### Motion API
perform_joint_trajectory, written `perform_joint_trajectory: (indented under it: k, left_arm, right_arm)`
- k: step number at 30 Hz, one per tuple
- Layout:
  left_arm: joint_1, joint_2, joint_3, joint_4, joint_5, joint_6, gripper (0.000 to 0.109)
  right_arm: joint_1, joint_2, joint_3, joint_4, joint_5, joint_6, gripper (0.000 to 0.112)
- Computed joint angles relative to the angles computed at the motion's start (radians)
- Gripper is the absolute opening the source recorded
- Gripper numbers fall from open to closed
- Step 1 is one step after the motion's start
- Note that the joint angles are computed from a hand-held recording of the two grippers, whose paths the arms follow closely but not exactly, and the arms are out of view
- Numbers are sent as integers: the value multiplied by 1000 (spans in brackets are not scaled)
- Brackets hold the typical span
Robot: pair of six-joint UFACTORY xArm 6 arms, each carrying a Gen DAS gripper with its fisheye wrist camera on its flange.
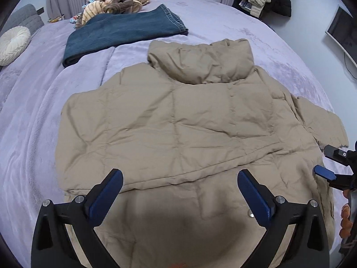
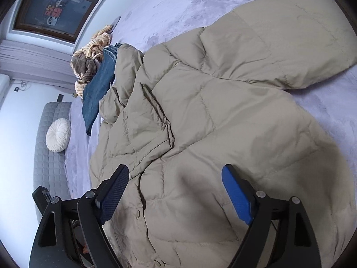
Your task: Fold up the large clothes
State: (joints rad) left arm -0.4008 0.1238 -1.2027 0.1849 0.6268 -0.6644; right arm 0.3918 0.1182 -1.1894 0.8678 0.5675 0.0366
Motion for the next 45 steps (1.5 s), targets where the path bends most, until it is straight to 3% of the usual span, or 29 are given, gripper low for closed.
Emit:
perform_joint_trajectory:
  k: [3, 4, 11, 16, 19, 24, 27, 31, 35, 40, 45]
  left_arm:
    - [-36, 46, -59, -24, 22, 10, 103]
    - [-48, 65, -83, -33, 30, 14, 103]
    - [-112, 168, -221, -56, 76, 3, 103]
    - [-135, 261, -346, -90, 144, 6, 103]
    - [-144, 312, -412, -148, 166, 45, 103]
    - [-171, 392, -545, -116, 204, 26, 103]
    - [-180, 452, -643, -115, 231, 12, 103]
    - [-193, 549, -803, -101, 292, 2, 103]
    - [-206, 635, -946, -98, 350, 5, 103]
    - [-218, 730, -1106, -98, 426, -3, 103]
    - [-223, 732, -1113, -85, 424, -22, 103]
  right_arm:
    - [-29, -37, 42, 79, 12, -66, 89]
    - [-39, -42, 49, 103, 20, -85, 103]
    - [-116, -105, 129, 282, 6, -214, 103]
    - [-164, -151, 181, 296, -90, -252, 103]
    - [-233, -155, 182, 271, -60, -245, 103]
    - [-372, -136, 167, 161, 9, -206, 103]
    - [-451, -113, 156, 145, 4, -184, 103]
    - [-547, -74, 143, 261, -11, -204, 103]
    - [-615, -18, 111, 492, -1, -287, 103]
    - [-635, 75, 13, 679, 53, -388, 103]
    - [-632, 146, -62, 832, 91, -408, 95]
